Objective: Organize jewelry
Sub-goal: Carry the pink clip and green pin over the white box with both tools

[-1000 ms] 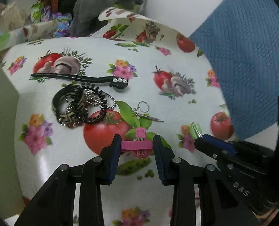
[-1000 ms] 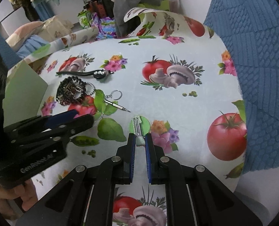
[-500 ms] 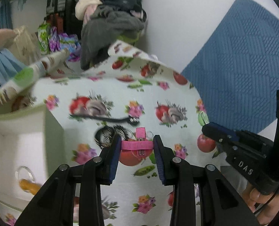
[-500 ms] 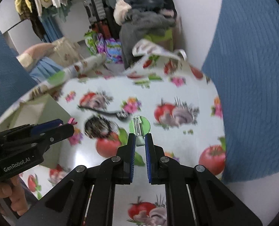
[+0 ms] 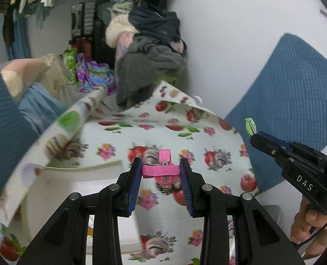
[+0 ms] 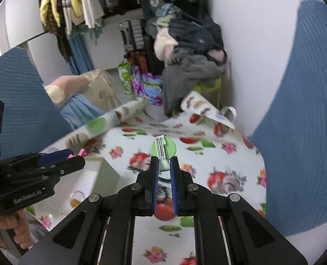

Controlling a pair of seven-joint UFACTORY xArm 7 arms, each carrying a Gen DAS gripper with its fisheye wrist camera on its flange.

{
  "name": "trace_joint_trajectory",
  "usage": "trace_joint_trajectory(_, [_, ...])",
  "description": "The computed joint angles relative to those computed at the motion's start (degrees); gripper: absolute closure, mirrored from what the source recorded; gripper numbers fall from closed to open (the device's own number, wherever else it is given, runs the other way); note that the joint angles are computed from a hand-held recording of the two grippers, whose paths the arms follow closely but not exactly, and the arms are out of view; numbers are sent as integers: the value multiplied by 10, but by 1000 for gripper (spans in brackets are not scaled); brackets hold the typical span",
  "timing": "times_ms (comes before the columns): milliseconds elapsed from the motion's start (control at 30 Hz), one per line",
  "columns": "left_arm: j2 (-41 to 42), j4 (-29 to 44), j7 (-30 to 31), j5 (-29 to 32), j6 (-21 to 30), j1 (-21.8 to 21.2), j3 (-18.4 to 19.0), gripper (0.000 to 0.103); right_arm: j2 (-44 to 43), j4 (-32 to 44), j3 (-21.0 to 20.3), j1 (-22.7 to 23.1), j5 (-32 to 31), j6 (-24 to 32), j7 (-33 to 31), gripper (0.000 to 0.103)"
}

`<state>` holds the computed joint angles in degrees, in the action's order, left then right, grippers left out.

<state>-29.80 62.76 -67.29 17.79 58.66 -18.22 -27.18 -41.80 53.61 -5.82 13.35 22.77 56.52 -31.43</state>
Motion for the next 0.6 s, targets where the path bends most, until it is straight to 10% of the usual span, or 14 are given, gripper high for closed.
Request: trace_joint_trajectory(600, [-258, -236, 31, -120, 47, -9, 44, 69, -22, -72, 110, 112, 20, -14, 63, 95])
